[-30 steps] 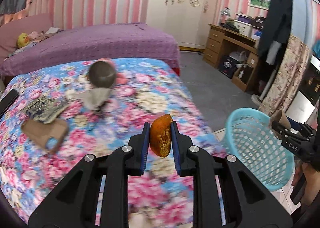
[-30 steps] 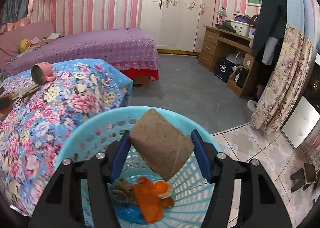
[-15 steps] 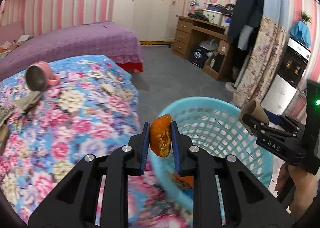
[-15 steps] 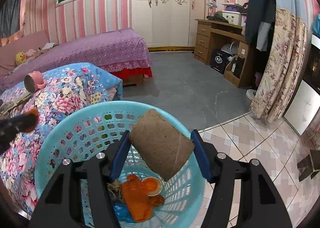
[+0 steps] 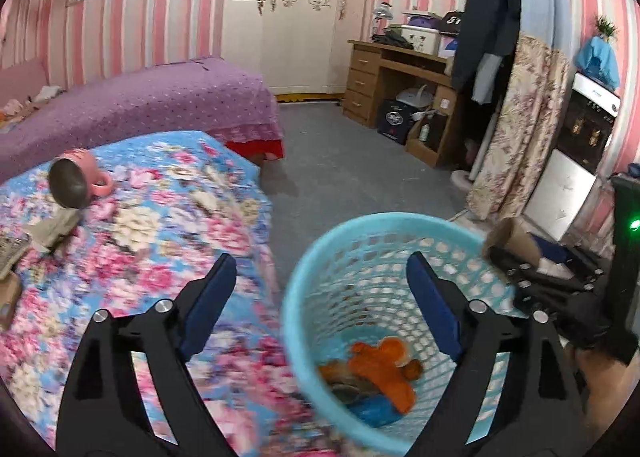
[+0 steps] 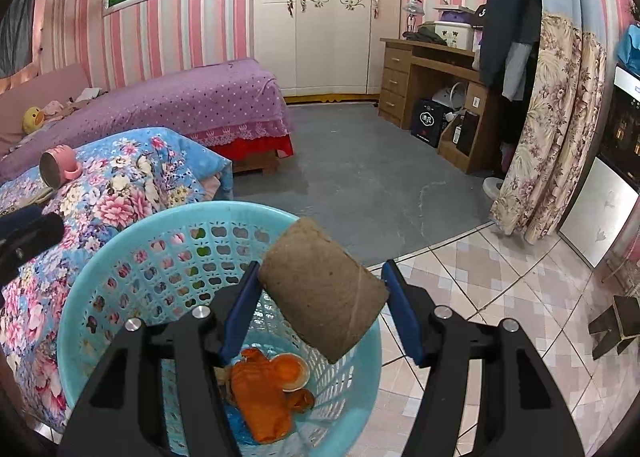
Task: Collect trash
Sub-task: 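Open both tools to drop the peel and tube into the basket, then move both tools back over the bed toward the brown case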
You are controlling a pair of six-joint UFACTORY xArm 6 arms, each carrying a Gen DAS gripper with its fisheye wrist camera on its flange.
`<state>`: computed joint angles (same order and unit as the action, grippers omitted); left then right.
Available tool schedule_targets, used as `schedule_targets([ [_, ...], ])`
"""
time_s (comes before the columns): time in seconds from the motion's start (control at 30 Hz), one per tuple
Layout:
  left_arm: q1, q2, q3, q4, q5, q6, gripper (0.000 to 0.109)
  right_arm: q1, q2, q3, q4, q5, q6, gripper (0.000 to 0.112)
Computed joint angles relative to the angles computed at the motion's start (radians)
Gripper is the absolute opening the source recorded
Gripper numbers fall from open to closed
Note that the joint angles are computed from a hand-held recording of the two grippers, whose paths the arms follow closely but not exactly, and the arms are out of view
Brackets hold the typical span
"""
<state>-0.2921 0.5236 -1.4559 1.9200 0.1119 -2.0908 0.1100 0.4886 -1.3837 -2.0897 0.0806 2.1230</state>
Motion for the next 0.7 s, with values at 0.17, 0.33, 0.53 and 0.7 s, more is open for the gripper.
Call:
schedule_targets([
  [0.17,0.022,-0.048,0.071,0.029,0.061,-0.013,0.096,0.023,-0.010,0.006,-0.009,0.026,0.003,0.063],
  [0.33,0.054,-0.080,0.121,0.076,0.075,-0.070,0.096,0.046,-0.019,0.017,0.020,0.059,-0.039,0.065],
  [0.53,0.068,-0.137,0.186,0.134,0.115,-0.108,0.097,0.079,-0.041,0.039,0.023,0.110,-0.015,0.091],
  [0.7,0.100,-0.203,0.249,0.191,0.125,-0.157,0.097,0.118,-0.047,0.031,0.076,0.153,-0.028,0.097],
])
